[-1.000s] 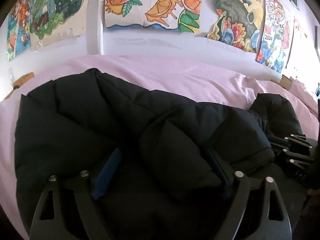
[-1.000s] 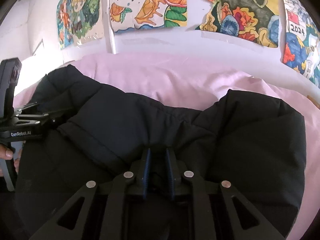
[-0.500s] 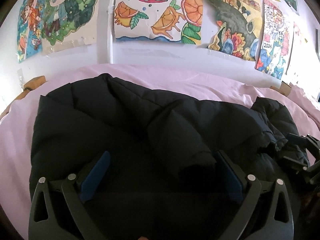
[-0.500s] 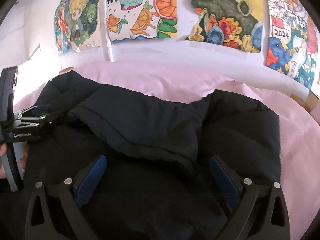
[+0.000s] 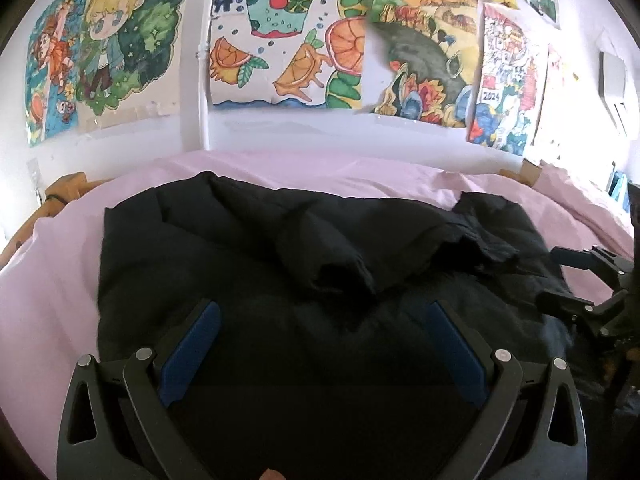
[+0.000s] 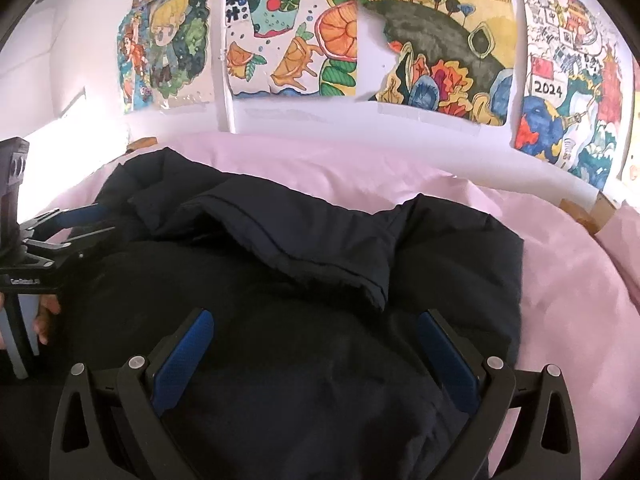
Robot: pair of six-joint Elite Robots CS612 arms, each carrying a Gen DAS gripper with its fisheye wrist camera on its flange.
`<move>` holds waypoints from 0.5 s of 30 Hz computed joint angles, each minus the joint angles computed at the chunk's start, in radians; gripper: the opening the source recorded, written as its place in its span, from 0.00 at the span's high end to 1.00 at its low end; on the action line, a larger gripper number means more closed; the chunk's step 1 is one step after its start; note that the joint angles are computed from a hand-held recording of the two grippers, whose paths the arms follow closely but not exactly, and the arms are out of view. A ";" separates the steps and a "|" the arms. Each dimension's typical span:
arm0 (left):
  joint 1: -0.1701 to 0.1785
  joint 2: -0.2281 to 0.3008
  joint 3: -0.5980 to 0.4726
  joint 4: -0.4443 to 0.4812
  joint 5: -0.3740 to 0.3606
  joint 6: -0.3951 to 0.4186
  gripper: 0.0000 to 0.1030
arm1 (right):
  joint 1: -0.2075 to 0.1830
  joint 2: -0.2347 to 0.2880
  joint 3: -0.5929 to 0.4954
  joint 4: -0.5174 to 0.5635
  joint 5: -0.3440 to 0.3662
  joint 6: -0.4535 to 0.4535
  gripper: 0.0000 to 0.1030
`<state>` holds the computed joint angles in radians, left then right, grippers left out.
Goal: Fold large clothes
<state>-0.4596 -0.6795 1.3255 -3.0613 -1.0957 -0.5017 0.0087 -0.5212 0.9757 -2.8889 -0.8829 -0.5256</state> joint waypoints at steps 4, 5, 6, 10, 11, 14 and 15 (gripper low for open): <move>-0.023 -0.029 0.047 -0.038 0.023 0.025 0.01 | -0.014 -0.043 0.077 -0.031 0.025 -0.006 0.00; -0.027 -0.033 0.054 -0.049 0.024 0.030 0.01 | -0.016 -0.052 0.094 -0.043 0.026 -0.006 0.00; -0.034 -0.042 0.067 -0.064 0.025 0.034 0.01 | -0.019 -0.061 0.110 -0.057 0.026 -0.008 0.00; -0.062 -0.071 0.109 -0.101 0.044 0.038 0.01 | -0.031 -0.104 0.194 -0.136 0.030 -0.010 0.00; -0.070 -0.082 0.121 -0.103 0.050 0.043 0.01 | -0.035 -0.121 0.222 -0.151 0.027 -0.012 0.00; -0.090 -0.121 0.160 -0.090 0.064 0.038 0.01 | -0.044 -0.162 0.289 -0.179 0.041 -0.030 0.00; -0.098 -0.135 0.176 -0.084 0.070 0.032 0.01 | -0.048 -0.176 0.311 -0.184 0.052 -0.039 0.00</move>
